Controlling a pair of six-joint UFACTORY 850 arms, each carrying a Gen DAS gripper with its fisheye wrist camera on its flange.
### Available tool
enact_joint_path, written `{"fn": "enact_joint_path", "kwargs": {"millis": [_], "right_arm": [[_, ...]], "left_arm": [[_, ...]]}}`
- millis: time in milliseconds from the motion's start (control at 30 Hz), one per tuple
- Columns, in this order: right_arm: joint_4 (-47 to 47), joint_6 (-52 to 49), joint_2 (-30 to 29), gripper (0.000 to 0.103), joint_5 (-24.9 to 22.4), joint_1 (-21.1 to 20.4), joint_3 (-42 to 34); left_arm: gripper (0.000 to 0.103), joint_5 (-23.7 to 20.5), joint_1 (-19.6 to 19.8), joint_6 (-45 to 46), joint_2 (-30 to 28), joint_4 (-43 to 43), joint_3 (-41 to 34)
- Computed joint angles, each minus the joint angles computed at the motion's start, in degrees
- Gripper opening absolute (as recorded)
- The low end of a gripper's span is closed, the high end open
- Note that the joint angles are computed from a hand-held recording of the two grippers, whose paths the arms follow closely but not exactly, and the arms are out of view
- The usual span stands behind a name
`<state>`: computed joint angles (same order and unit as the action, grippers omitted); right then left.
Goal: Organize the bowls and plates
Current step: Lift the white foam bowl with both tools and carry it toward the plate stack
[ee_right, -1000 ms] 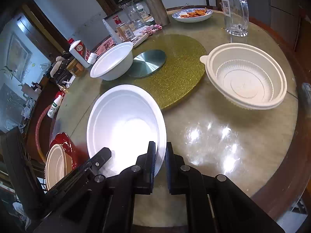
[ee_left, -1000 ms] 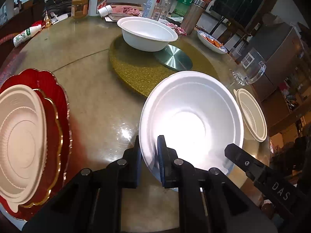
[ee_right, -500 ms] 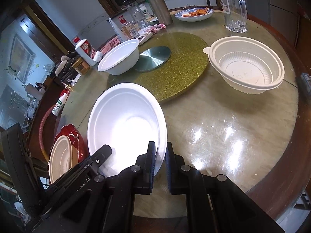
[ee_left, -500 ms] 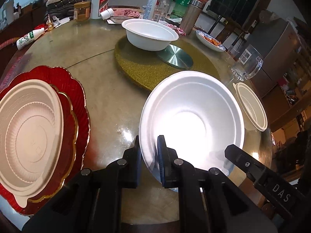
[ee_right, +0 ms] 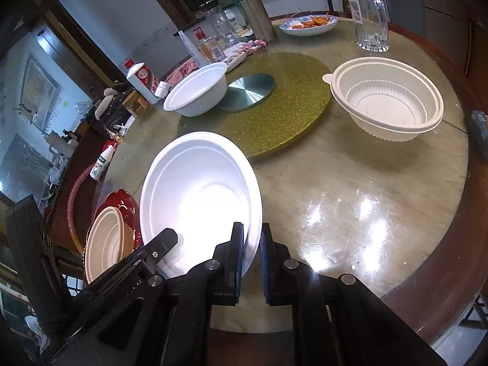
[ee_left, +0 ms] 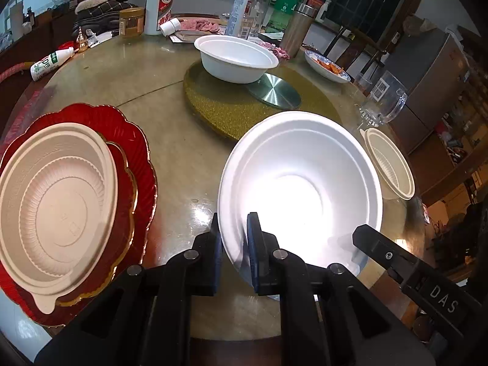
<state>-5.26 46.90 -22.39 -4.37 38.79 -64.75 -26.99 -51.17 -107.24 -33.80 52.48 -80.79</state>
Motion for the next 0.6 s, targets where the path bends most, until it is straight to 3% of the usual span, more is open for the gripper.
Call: {"fn": "enact_joint_path", "kwargs": {"millis": [467,600], "right_arm": [[-18.96,17.65,0.32,0.010,0.32,1.82,-1.84],[-18.77,17.06,-0.30,0.010,0.03,2.43,-3.13]], "left_arm": [[0.013,-2.62,-0.40,-6.84,3.40,6.30,3.15],[0.013,-3.32,-0.28,-8.97,4.77,7.90,4.77]]}}
